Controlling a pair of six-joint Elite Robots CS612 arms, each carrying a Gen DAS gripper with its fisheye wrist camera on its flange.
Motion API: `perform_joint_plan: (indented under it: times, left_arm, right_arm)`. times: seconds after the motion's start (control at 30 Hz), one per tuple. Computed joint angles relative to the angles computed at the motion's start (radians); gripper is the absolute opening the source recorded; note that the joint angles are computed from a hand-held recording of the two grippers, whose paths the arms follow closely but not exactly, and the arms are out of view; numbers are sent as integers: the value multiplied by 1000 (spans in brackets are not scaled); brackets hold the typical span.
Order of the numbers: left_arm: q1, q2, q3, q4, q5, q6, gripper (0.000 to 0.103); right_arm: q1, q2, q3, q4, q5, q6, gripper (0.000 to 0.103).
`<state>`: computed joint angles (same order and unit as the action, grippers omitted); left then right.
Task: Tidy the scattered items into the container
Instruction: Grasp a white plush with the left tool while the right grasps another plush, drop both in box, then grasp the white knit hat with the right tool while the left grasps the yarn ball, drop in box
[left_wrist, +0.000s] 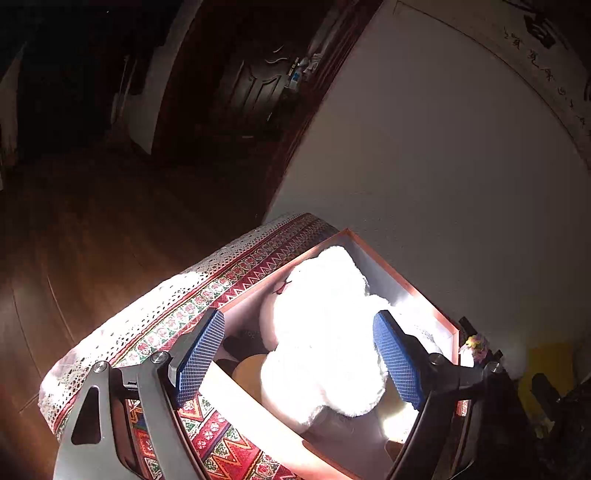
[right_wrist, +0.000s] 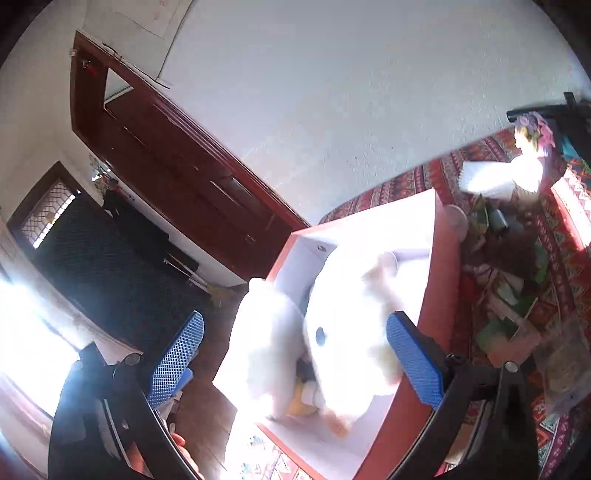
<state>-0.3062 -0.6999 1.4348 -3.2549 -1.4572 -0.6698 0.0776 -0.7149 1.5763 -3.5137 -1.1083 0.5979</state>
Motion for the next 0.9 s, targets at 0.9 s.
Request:
perform_joint_plan:
  times: [0.9]
  left_arm:
    - [-422, 258, -505, 626, -166, 556, 84]
  right_arm:
    - [-469, 59, 422, -637, -22, 862, 102]
